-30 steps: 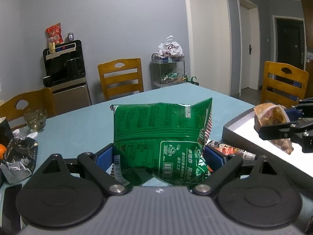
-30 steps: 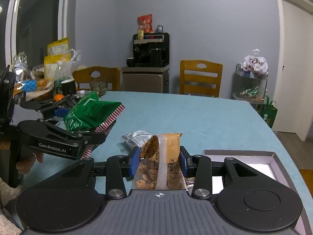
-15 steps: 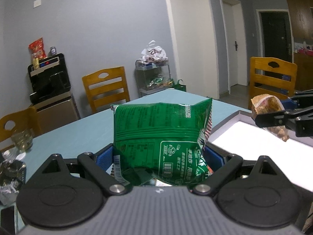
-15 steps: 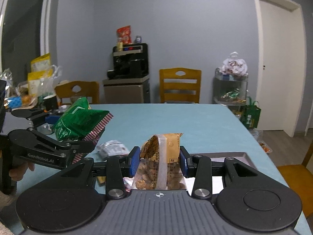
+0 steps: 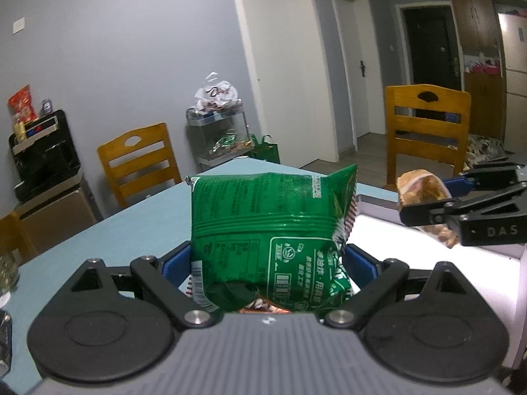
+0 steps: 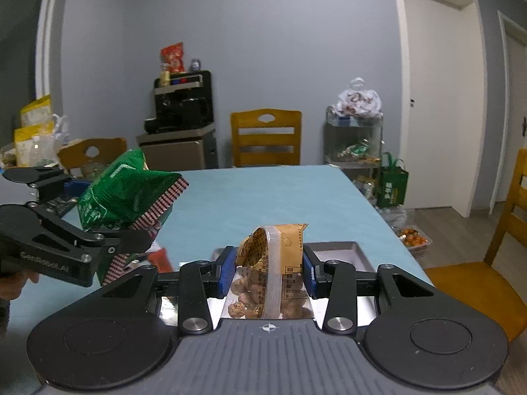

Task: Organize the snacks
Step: 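Lift and carry the green chip bag and nut bag toward the gray box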

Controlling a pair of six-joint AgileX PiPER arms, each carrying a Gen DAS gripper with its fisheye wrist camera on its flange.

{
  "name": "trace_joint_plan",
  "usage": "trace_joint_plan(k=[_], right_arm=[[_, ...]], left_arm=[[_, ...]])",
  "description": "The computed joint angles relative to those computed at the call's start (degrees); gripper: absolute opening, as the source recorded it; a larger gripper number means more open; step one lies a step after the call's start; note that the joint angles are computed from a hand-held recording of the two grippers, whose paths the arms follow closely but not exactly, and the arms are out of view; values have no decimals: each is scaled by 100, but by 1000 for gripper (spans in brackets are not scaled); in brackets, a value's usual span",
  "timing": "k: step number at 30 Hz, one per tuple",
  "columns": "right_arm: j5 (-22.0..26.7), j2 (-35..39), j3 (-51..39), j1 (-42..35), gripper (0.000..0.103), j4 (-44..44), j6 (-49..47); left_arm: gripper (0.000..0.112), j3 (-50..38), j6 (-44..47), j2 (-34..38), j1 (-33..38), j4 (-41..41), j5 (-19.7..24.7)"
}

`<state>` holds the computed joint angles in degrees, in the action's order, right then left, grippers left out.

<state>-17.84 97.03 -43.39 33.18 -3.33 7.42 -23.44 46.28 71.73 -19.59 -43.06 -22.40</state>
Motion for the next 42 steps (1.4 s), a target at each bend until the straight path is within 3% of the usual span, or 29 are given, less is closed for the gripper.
trace_joint_plan(k=[8, 14, 33, 37, 42], right_arm=[[142, 341, -270, -184, 42, 369, -347], [367, 548, -531, -214, 42, 658, -495], [1176, 1124, -1161, -349, 42, 1437, -1036], [1354, 1201, -1280, -433, 42, 475, 26], [1469, 1234, -1341, -439, 43, 258, 225]], left_arm=[[95, -769, -99, 1047, -316, 158, -144], [95, -1211, -774, 1588, -99, 1002, 59], [95, -2147, -473, 2985, -422, 902, 217], [95, -2264, -555, 3174, -409, 973, 274], [95, -2384, -639, 3352, -397, 1005, 281]])
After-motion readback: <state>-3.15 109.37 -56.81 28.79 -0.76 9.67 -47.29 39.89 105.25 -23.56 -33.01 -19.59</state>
